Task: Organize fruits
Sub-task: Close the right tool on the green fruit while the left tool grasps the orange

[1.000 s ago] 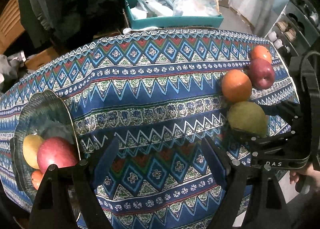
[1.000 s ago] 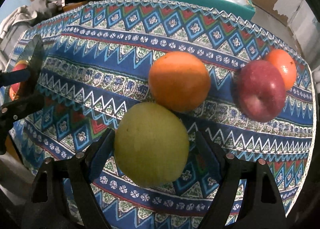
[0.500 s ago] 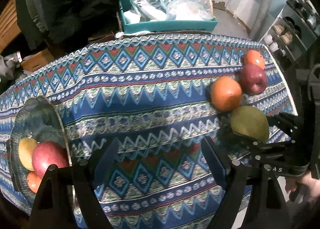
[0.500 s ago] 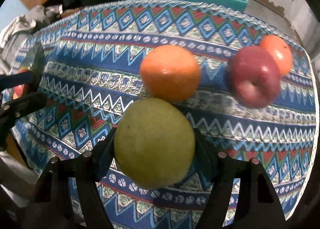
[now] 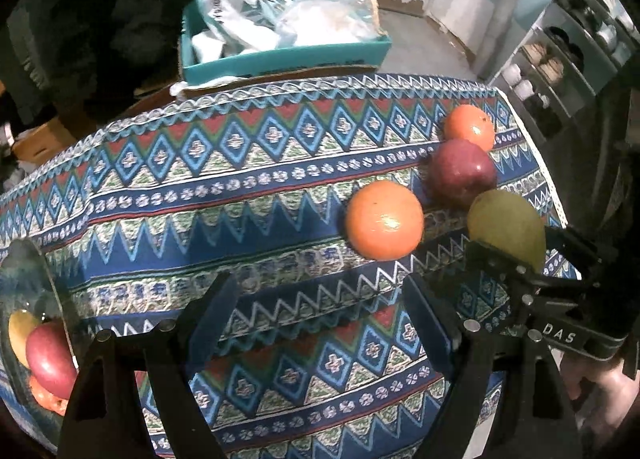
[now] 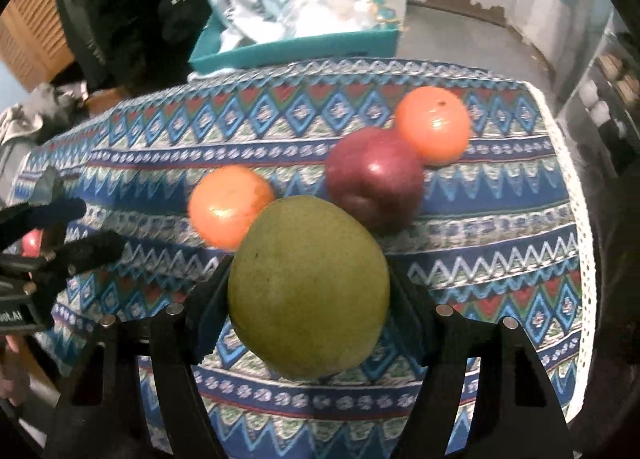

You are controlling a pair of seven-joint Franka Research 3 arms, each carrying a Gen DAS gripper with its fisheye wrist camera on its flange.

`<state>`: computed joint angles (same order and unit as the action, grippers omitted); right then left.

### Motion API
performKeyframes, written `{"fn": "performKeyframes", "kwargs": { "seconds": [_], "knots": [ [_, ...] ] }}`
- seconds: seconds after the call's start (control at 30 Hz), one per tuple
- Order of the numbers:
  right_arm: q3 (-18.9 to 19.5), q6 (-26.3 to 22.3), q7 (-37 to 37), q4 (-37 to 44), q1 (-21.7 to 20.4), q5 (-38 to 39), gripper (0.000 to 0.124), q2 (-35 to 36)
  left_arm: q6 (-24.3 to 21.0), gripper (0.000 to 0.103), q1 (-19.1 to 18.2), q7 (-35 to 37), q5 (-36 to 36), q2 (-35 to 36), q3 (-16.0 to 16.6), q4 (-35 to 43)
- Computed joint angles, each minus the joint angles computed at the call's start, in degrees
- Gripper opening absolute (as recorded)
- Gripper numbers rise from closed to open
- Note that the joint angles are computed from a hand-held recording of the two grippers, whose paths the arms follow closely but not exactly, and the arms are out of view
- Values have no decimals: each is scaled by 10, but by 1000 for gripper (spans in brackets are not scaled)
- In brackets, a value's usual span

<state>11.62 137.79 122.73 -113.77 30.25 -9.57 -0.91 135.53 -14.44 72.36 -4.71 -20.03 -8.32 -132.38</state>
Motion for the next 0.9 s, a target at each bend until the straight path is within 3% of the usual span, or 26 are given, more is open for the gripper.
{"fn": "performKeyframes", "kwargs": {
  "seconds": [0.57,0.9],
  "knots": [
    [-6,15,71,-50,-31,-23,72,-35,16,86,-6,23,9,136,-31,99],
    [-5,23,81,-68,-46,-10,72,-40,18,86,3,26,-17,176,-37,113]
  ]
}}
